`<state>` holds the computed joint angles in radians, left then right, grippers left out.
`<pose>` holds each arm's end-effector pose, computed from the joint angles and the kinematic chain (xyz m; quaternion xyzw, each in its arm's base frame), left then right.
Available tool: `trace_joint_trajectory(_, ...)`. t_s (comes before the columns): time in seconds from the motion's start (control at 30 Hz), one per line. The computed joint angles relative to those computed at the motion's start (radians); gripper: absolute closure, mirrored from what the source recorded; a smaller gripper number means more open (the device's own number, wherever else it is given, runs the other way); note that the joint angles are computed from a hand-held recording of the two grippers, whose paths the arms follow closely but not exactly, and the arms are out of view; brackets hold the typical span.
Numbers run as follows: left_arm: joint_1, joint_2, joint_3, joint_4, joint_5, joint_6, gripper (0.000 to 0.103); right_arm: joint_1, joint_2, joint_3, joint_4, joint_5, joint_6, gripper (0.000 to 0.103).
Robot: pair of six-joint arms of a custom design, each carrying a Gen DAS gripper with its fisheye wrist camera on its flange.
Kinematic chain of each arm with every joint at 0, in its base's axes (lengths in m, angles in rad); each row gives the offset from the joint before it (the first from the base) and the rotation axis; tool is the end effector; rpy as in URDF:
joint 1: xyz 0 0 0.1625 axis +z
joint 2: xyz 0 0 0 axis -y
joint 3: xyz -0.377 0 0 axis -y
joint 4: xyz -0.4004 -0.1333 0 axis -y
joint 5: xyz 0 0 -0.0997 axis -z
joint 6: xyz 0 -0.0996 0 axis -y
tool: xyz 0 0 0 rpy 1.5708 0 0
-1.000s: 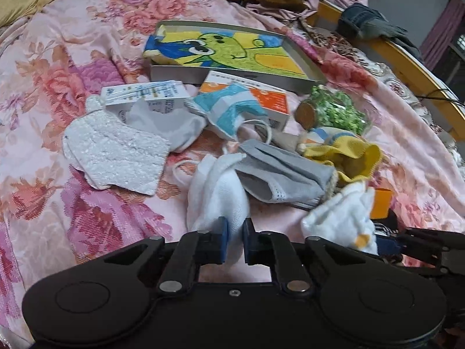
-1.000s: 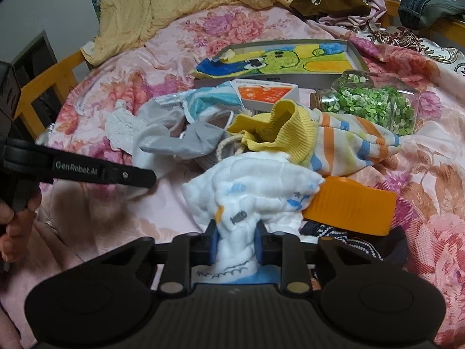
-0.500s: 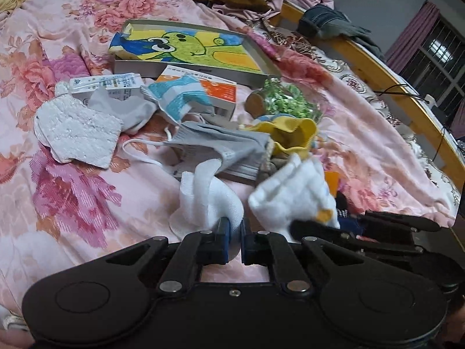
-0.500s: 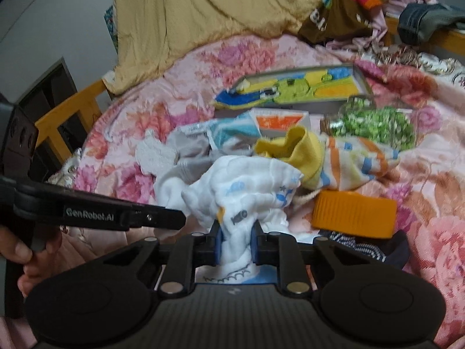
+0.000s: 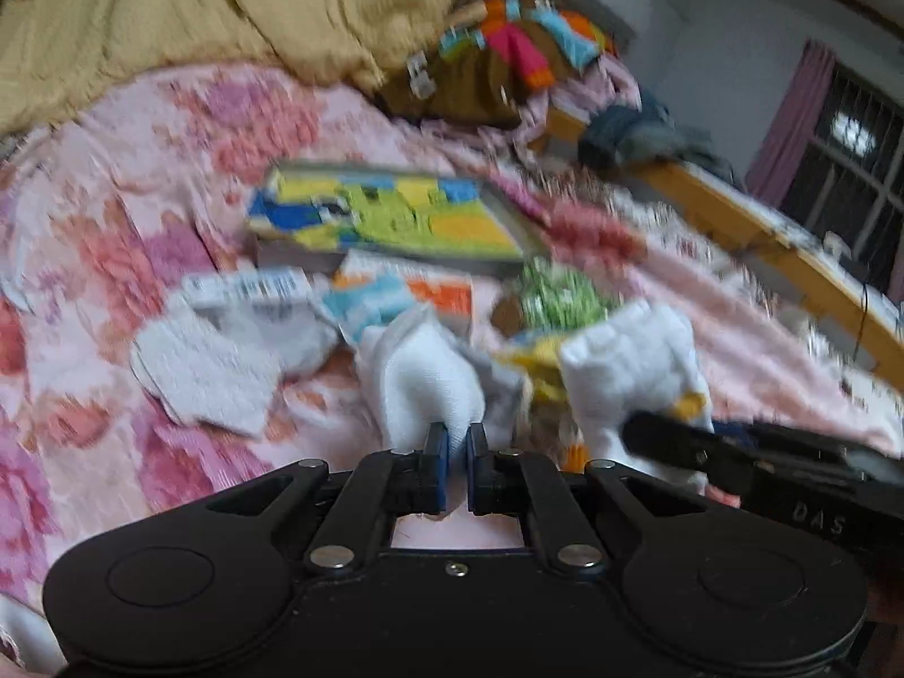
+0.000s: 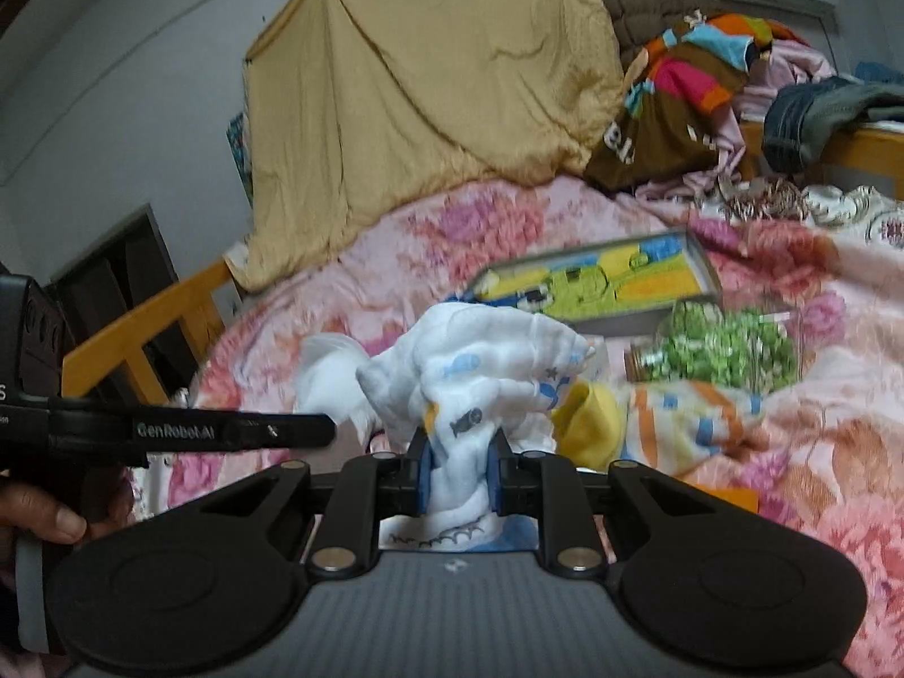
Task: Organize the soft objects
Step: 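Lift both cloths and carry them over the painted tray with both tools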
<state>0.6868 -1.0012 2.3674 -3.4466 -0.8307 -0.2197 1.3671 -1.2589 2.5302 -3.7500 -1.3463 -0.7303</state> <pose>-0.1881 -0.4134 0.0724 0.2080 0.8826 -0.3836 0.1748 0.0771 -0.3955 0.1576 0.2799 -0.8495 0.4344 0.1063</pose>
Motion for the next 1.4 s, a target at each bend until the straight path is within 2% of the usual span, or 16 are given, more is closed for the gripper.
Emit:
trace_joint_trajectory(0.1,-0.008,-0.001,0.001,-0.088,0.030,0.018,0.097,0.009,-0.004,-0.019,0.001,0.010,0.000,0.082)
trace_joint_trajectory(0.2,0.002,0.008,-0.032,-0.149,0.031,0.081,0.097,0.023,0.004,-0.071,0.033,0.012,0.011,0.082)
trace_joint_trajectory(0.33,0.033,0.036,-0.118,-0.135,0.005,0.162,0.097,0.045,0.051,-0.199,0.090,0.016,0.025,0.082)
trace_joint_trajectory(0.47,0.086,0.104,-0.254,-0.106,-0.048,0.236,0.097,0.061,0.130,-0.364,0.159,0.021,-0.009,0.081)
trace_joint_trajectory(0.6,0.148,0.207,-0.435,-0.033,-0.064,0.294,0.097,0.070,0.241,-0.549,0.209,0.015,-0.029,0.081)
trace_joint_trajectory(0.8,0.247,0.418,-0.768,0.064,-0.091,0.376,0.097,0.057,0.411,-0.819,0.293,0.024,0.031,0.082)
trace_joint_trajectory(0.9,0.280,0.523,-0.935,0.138,-0.089,0.393,0.097,0.045,0.465,-0.922,0.339,0.012,0.058,0.082)
trace_joint_trajectory(1.0,0.301,0.605,-1.072,0.212,-0.084,0.418,0.097,0.039,0.503,-1.008,0.384,-0.031,0.094,0.082)
trace_joint_trajectory(1.13,0.318,0.680,-1.202,0.304,-0.073,0.461,0.097,0.036,0.545,-1.090,0.436,-0.108,0.136,0.081)
trace_joint_trajectory(1.4,0.333,0.750,-1.318,0.428,-0.036,0.511,0.097,0.043,0.576,-1.157,0.522,-0.200,0.197,0.081)
